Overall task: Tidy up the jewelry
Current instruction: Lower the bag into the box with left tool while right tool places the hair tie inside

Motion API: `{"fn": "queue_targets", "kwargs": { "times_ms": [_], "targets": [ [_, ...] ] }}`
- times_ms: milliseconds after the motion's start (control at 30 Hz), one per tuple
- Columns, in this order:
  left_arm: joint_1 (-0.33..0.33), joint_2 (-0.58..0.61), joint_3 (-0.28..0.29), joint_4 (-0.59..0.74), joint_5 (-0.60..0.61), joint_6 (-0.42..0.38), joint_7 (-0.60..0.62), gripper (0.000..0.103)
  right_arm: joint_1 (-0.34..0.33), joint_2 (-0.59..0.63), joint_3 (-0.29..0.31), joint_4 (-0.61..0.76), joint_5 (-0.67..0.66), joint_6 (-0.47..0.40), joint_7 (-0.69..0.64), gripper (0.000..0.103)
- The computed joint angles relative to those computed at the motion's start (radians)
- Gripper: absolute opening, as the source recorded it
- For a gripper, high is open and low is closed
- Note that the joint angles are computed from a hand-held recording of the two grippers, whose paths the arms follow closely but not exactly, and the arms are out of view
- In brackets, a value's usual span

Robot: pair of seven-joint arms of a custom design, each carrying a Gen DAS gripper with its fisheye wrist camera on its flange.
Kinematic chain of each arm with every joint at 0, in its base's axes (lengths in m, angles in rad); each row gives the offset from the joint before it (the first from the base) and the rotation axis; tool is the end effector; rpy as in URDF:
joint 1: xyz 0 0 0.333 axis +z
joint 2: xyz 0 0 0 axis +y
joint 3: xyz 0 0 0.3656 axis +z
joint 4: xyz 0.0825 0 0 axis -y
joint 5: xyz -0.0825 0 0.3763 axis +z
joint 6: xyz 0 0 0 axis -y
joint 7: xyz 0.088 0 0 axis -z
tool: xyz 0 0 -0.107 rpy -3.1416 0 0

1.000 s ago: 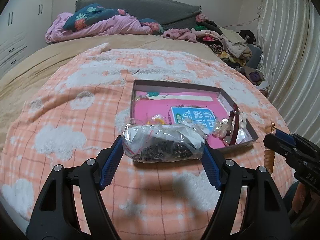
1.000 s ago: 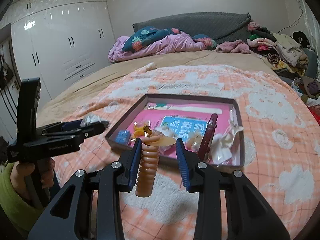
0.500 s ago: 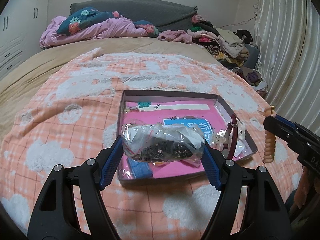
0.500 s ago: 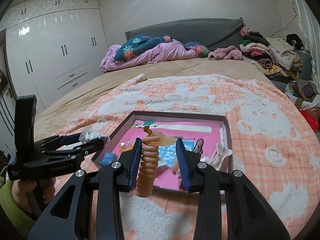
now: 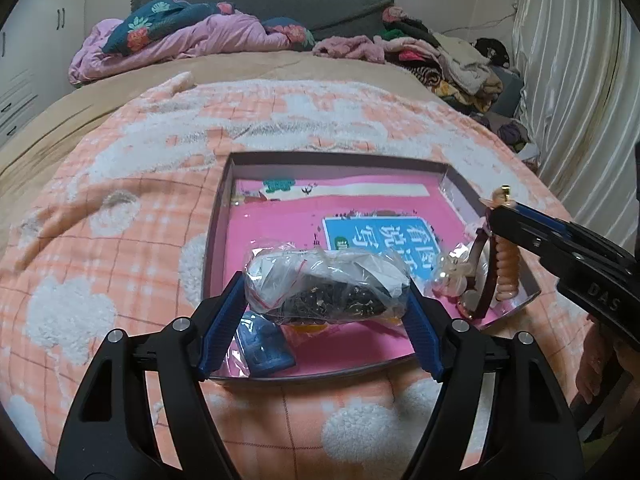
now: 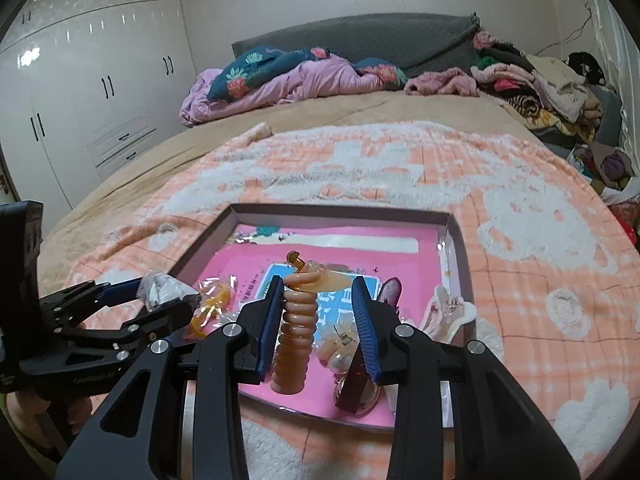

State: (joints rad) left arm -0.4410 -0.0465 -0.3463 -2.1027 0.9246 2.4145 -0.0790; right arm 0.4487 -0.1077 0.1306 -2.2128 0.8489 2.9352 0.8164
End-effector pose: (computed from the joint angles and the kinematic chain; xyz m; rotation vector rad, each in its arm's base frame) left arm 0.3949 -0.3945 0.5305 -1.9721 1.5284 -0.7906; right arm 0.4734 0.2554 0.5589 -1.9843 1.0775 -0.3339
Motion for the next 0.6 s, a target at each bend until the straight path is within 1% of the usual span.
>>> {"fn": "queue_targets", "kwargs": {
  "times_ms": [167,367,500,600],
  "targets": [
    [-0.002,0.017,0.002,0.006,-0.013,-0.013,0.013,0.066,-0.004,0.027,0.001,0.007,-0.006,-0.008,0.008,0.034],
    [-0.003,0.027,0.008,0.001,-0.031,-0.004,0.017,0.067,-0.011,0.043,0.004,0.007,-0.028,-0.014,0.026,0.035],
    [-0.006,0.032,0.009,0.003,-0.041,-0.013,0.025,0.067,-0.013,0.045,0.005,0.005,-0.030,-0.021,0.033,0.036],
    [-0.006,0.030,0.010,0.000,-0.044,-0.012,0.023,0.068,-0.012,0.042,0.002,0.005,-0.008,-0.024,0.019,0.037]
  ]
}}
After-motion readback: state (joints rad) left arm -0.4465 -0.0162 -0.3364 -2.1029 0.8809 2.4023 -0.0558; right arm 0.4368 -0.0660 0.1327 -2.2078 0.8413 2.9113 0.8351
